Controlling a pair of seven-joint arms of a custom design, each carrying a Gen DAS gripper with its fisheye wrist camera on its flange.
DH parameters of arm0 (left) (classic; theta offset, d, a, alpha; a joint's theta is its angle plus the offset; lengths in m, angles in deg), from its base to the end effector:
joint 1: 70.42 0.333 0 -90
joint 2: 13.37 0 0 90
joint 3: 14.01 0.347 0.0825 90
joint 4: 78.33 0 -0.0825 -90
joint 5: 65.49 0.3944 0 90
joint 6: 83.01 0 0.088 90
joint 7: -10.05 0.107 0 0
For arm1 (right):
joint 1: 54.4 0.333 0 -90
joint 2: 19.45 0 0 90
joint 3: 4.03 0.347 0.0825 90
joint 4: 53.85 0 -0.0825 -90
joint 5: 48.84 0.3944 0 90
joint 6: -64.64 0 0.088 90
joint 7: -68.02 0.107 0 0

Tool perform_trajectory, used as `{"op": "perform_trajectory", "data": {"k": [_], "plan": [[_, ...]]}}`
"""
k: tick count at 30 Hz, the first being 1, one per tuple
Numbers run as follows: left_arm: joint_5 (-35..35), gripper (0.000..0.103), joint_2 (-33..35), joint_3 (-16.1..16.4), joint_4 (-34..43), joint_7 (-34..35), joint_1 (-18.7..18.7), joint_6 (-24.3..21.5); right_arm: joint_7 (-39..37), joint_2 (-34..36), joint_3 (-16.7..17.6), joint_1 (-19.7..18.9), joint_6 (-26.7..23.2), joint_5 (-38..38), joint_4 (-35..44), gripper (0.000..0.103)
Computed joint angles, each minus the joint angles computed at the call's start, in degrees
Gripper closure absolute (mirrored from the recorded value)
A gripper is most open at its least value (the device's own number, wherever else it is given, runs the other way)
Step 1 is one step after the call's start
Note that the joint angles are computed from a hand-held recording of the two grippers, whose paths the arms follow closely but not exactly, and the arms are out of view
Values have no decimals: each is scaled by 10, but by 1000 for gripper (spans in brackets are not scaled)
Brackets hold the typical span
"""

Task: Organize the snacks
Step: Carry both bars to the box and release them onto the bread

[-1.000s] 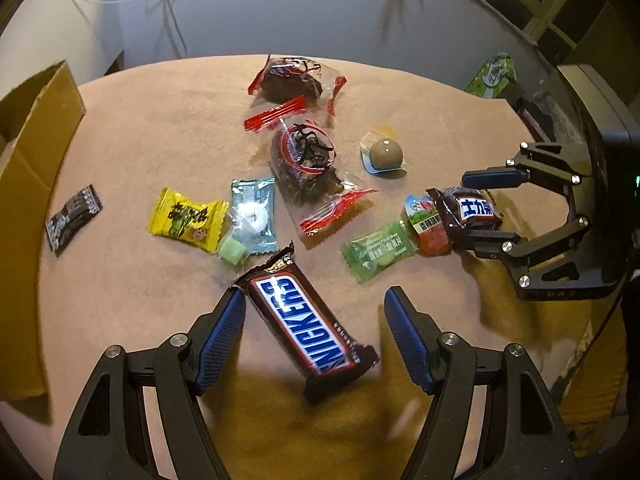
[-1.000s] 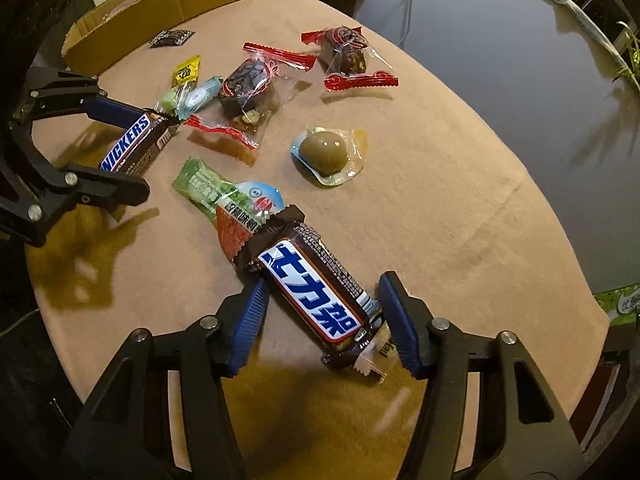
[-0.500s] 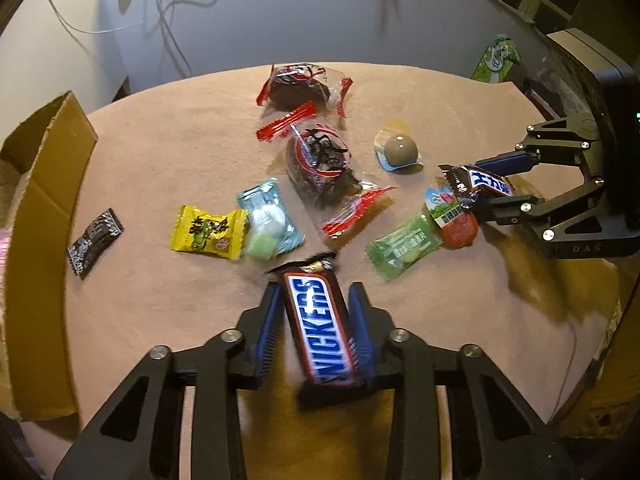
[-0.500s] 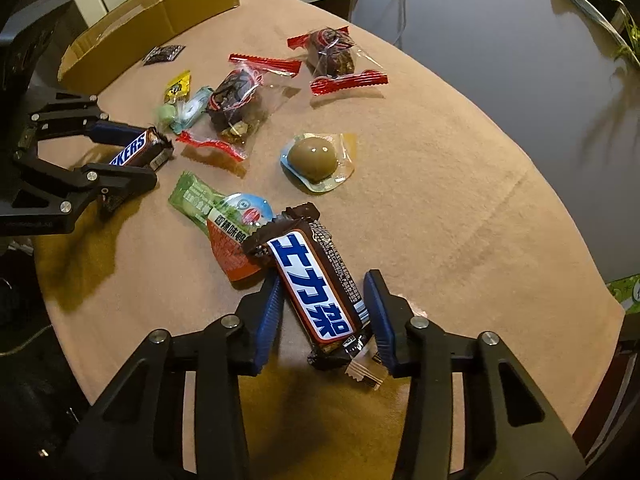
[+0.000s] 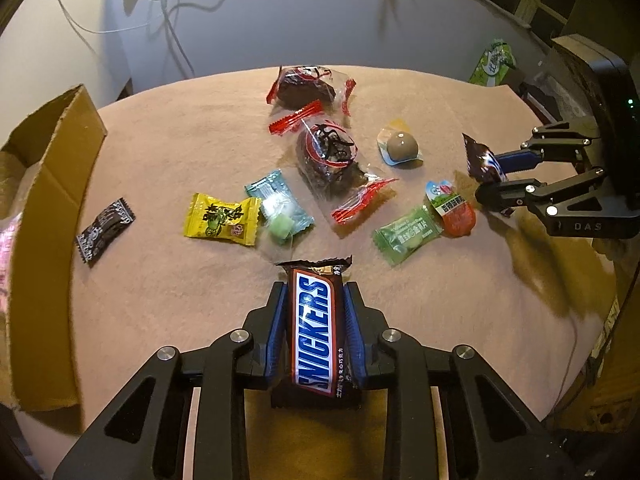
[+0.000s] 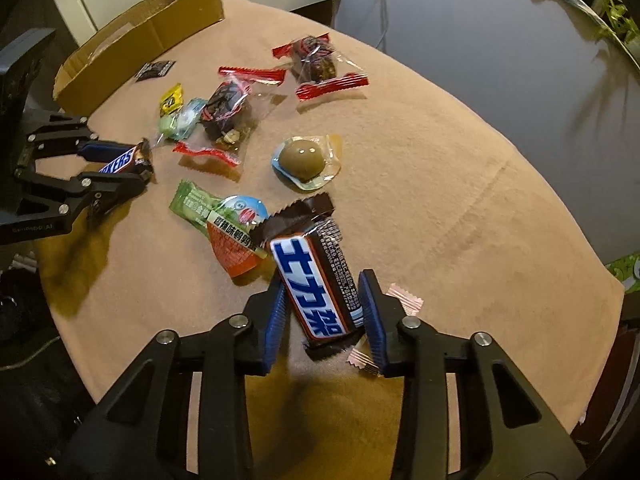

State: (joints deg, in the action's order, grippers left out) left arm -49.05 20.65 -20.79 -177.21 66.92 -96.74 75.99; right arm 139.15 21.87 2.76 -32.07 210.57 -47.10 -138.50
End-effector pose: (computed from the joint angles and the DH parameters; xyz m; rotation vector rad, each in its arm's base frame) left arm 0.6142 -0.3994 0.3110 -1.8141 2.2366 -0.6309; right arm 0.6897 0.3600 0.3065 -2.5827 1.0898 -0.2184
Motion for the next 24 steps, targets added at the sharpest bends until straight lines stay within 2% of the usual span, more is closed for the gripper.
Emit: {"op": "perform_trajectory", "data": {"k": [13, 24], "plan": [[17, 76, -28, 23, -50, -36, -14, 68, 16, -32, 4, 11, 38, 1, -29, 71], [51, 77, -84, 63, -116, -79, -17, 114, 24, -6, 6, 51, 15, -21, 42, 71]]}}
